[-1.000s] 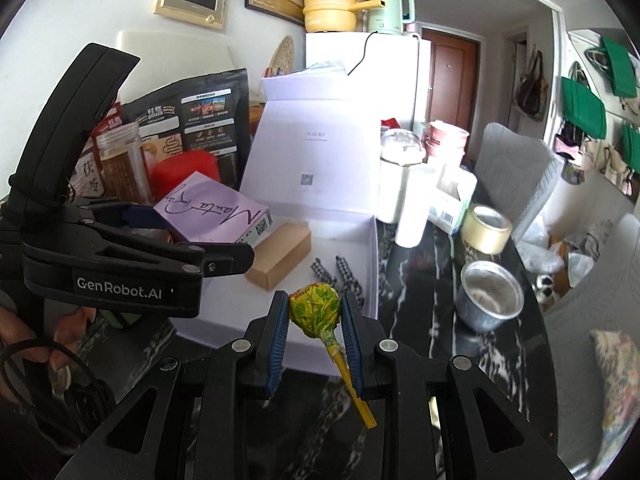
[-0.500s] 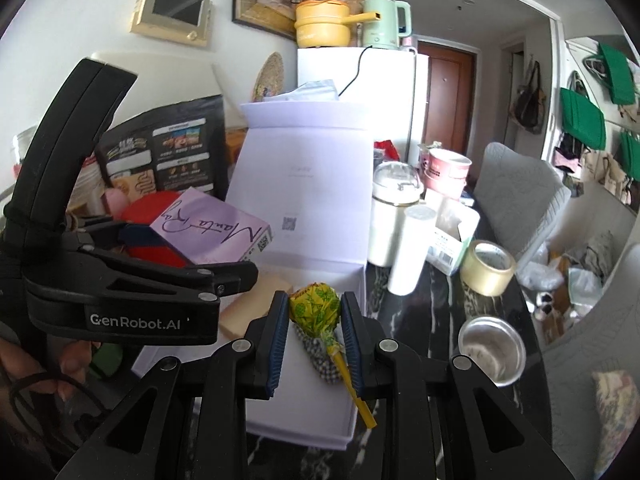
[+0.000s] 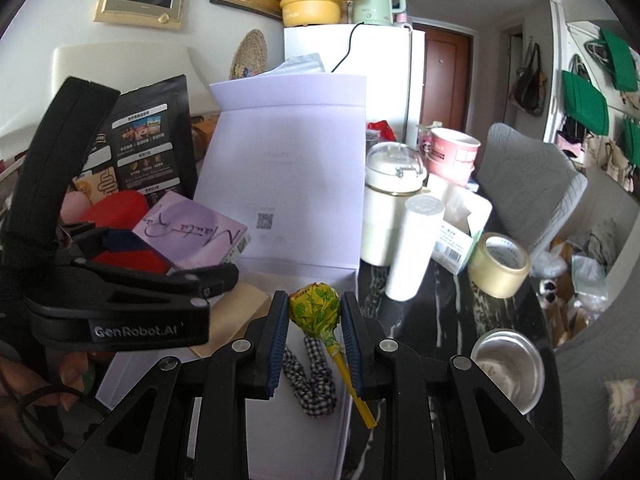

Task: Organize rigid objects
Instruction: 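Lower the purple box and lollipop into the white box and open both grippers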

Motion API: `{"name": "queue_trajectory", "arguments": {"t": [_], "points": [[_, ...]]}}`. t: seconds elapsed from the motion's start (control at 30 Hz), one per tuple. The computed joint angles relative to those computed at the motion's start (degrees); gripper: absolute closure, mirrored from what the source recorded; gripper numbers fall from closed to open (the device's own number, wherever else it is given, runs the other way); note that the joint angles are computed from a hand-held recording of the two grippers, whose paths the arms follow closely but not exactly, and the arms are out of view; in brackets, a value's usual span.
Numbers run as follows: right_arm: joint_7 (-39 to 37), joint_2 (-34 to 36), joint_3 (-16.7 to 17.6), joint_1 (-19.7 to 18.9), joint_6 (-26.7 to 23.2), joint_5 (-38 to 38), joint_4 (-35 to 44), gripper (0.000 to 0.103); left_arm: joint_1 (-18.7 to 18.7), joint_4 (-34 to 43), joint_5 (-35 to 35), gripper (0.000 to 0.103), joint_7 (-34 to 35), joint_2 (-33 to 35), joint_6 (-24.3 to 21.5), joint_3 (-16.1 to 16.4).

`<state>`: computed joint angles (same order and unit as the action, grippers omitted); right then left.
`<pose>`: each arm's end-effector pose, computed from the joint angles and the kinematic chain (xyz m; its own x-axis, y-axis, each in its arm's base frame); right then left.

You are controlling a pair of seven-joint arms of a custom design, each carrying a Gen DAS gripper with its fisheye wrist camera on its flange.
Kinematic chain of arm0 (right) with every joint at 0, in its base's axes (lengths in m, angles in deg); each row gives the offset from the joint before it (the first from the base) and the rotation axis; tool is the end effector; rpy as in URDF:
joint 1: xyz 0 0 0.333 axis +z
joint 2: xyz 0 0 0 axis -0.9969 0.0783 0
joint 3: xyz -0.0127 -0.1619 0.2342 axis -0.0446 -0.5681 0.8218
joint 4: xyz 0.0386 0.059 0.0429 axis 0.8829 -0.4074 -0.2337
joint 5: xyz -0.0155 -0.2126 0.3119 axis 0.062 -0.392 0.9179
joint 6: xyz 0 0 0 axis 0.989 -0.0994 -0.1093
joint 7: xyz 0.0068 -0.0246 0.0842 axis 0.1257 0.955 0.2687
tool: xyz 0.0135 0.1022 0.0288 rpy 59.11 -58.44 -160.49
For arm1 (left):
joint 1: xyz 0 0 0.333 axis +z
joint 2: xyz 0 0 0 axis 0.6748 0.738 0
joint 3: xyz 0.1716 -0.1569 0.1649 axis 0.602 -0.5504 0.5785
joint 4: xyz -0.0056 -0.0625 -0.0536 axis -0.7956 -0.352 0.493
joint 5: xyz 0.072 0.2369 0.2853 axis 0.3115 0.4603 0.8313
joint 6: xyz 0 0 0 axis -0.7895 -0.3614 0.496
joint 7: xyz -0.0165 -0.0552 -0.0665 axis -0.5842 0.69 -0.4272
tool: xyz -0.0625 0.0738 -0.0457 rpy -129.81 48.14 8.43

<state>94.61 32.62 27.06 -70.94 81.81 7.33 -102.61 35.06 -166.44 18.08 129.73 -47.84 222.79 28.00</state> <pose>0.5601 0.1485 0.5454 0.4190 -0.9076 -0.0269 -0.5518 -0.2309 -0.8013 0.6007 -0.1778 0.5418 -0.0044 -0.9998 0.0168 -0.7653 -0.0074 -0.6437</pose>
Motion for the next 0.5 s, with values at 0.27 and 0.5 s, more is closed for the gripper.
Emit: {"name": "queue_trajectory", "arguments": {"t": [0.27,0.5], "points": [[1.8,4.0,-0.2,-0.9,-4.1,-1.7,2.7,0.077,-0.5,3.2,0.7,0.01,0.6,3.6,-4.6,0.1],[4.9,5.9,-0.2,-1.4,-5.9,-5.4,3.8,0.077,-1.4,5.4,2.3,0.01,0.8,6.0,-7.6,0.3]]}}
